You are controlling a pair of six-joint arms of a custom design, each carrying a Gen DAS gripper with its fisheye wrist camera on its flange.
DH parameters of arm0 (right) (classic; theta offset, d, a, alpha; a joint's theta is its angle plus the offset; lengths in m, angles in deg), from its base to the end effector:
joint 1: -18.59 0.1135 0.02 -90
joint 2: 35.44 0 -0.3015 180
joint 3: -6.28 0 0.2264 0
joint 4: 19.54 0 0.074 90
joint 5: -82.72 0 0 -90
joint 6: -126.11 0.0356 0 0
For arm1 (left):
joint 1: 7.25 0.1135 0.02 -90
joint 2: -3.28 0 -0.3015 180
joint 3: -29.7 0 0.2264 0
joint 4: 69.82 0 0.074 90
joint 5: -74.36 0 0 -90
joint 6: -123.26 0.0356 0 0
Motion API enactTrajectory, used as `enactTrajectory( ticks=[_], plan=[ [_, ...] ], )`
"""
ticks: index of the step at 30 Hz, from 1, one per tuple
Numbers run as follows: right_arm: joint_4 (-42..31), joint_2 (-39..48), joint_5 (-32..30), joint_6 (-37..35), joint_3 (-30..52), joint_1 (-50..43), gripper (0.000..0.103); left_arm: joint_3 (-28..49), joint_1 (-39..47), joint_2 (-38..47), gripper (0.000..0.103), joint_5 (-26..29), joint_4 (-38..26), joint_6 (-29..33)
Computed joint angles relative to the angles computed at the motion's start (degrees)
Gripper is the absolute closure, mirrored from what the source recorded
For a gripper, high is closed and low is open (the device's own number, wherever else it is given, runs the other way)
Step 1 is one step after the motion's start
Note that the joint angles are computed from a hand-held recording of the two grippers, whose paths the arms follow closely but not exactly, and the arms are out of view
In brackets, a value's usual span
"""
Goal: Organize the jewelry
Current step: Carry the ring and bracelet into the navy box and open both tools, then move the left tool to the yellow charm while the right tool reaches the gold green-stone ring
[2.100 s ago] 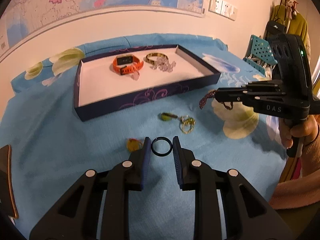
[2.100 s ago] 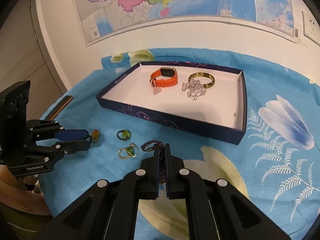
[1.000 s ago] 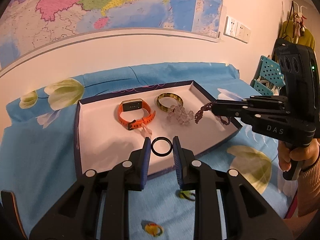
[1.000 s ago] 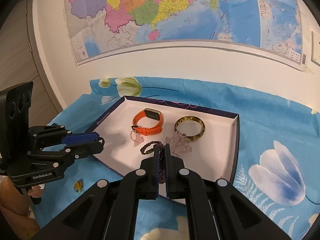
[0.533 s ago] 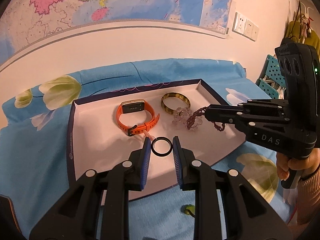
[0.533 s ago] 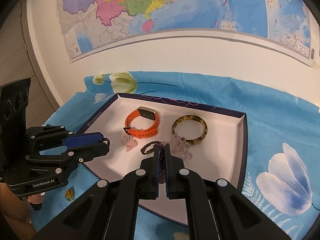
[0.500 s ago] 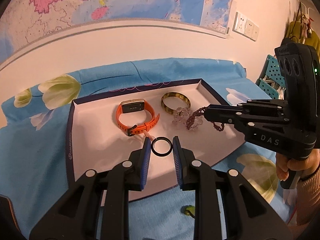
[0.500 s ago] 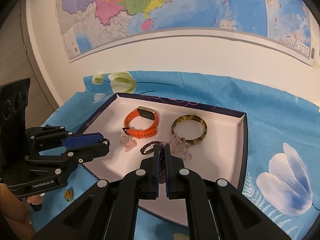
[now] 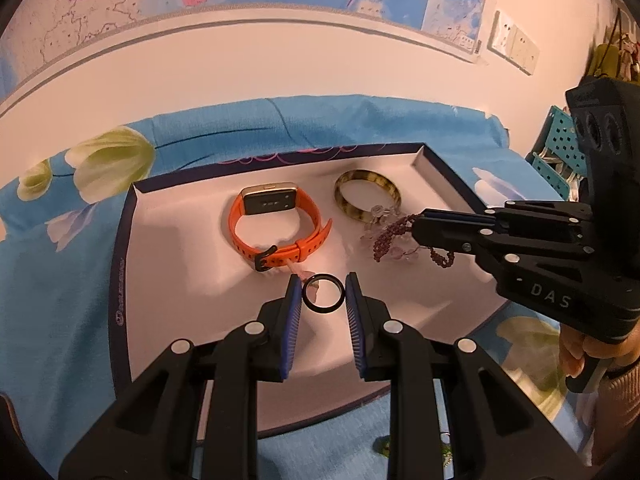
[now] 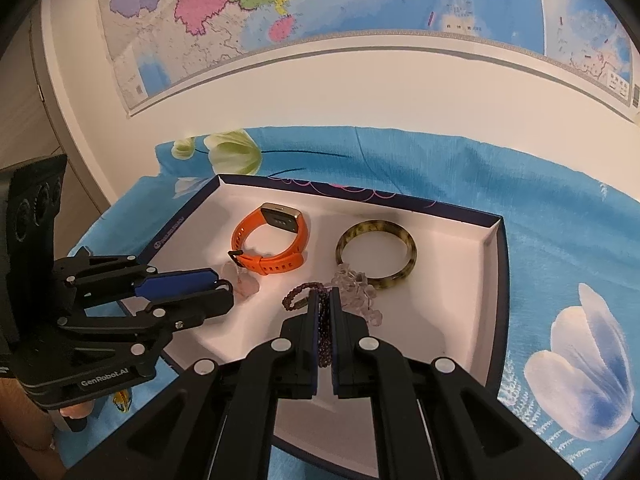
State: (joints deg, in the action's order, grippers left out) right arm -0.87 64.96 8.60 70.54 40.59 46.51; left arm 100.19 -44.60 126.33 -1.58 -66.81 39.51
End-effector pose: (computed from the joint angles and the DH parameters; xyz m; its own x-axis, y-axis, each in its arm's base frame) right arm 0.2161 0.1035 0.1234 -0.6988 0.2452 -0.6720 0.1313 0.9674 0.2164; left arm 0.3068 -0.2450 0.1039 -0.5236 0.5325 -0.6651 0.7754 0.6212 -0.1131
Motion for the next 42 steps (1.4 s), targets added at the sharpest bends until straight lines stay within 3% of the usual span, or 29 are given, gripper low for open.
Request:
enactTrajectory(
  ticks=[9,19,21,32,35,42],
  plan=[
    [0.4,0.4,0.8,1.1,-0.2,-0.2,0.095,2.2,1.0,2.3,0.080,1.1,-1.7,-0.5],
    [-0.4,-4.0,2.6,2.7,-2.2,1.9,0.092,-3.9,2.2,-3.0,0.073,1.7,3.0,-0.8],
    [-1.0,-5.4,3.4,3.3,-2.8,3.1,0.086,-6.2,2.8,-5.0,0.072,2.0,4.7,-0.9],
    [-4.9,-10.9,8.7,8.1,-4.3,15.3,0.076,-17.3,8.1,-13.8,0.069,5.6,10.7,0.0],
    [-5.7,-10.0,10.3,10.6,-4.1,20.3,0.070,-20.9,8.9,-15.8,0.066,5.8,12.7,1.2],
    [-4.9,-4.4,11.8,17.3,-3.9,29.5,0.070,-28.5,10.6,-16.8,0.066,6.5,16.9,4.6]
  ],
)
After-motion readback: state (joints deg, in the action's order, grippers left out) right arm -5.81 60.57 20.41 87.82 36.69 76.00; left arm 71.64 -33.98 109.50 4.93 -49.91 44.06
